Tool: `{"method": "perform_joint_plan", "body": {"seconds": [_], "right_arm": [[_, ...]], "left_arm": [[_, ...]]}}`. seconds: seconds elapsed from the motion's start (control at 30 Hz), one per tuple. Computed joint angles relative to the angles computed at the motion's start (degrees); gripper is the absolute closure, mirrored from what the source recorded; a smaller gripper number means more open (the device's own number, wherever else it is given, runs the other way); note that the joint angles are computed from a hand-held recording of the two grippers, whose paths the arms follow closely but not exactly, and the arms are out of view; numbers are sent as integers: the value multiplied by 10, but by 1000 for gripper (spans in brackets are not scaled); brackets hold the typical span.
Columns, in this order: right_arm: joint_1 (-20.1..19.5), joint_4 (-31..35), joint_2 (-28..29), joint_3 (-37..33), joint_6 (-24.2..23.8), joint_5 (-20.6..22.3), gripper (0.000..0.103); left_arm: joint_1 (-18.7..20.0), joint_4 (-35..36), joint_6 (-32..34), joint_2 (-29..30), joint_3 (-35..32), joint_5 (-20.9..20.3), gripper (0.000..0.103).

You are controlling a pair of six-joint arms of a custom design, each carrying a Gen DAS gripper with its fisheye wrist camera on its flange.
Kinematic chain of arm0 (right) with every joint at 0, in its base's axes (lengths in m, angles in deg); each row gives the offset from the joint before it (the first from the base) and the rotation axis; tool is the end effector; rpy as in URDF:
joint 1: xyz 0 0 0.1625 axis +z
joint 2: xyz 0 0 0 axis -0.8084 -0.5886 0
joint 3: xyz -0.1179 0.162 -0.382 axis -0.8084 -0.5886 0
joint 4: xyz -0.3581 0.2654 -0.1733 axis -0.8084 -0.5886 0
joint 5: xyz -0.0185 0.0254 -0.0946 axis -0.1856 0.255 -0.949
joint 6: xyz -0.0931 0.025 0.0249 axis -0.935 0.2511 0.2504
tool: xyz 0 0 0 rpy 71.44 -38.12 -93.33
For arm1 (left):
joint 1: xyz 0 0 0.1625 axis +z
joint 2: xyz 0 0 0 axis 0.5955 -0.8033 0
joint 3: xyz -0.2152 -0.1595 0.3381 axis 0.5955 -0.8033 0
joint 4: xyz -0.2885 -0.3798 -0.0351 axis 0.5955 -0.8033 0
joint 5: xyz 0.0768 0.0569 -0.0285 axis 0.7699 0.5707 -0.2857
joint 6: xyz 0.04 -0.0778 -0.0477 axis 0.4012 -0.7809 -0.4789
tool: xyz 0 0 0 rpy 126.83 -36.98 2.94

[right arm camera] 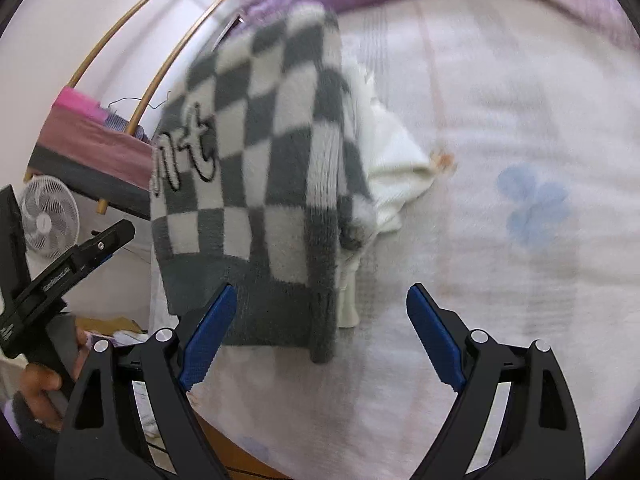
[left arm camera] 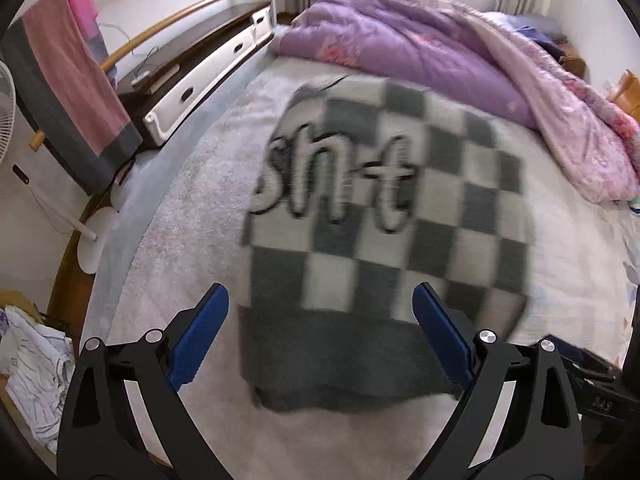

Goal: Fold large clothes

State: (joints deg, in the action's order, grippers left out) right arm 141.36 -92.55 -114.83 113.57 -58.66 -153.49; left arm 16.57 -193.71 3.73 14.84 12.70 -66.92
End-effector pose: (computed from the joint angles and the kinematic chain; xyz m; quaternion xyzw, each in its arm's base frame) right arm 0.0772 -0.8252 0.2880 0.0246 -0.9767 0.1824 0.1102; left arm -0.3325 -0.7980 0.1229 0.0894 0.8900 -0.2450 0.3740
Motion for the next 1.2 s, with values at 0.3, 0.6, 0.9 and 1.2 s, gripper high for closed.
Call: {"method": "perform_joint_plan", "body": {"seconds": [0.3, 0.6, 0.9, 1.2], "right_arm": [[10, -29, -93, 54, -70, -5, 17], [8, 12, -261, 128, -130, 5, 9], [35, 21, -381, 150, -169, -22, 8], [93, 18, -424, 155, -143, -75, 8]], "left_arm": [[-100, 41, -88, 11, 15, 29, 9], [-214, 145, -252, 22, -8, 56, 9], [-294, 183, -273, 47, -72, 60, 9], [-330, 188, -258, 33, -90, 62, 9]]}}
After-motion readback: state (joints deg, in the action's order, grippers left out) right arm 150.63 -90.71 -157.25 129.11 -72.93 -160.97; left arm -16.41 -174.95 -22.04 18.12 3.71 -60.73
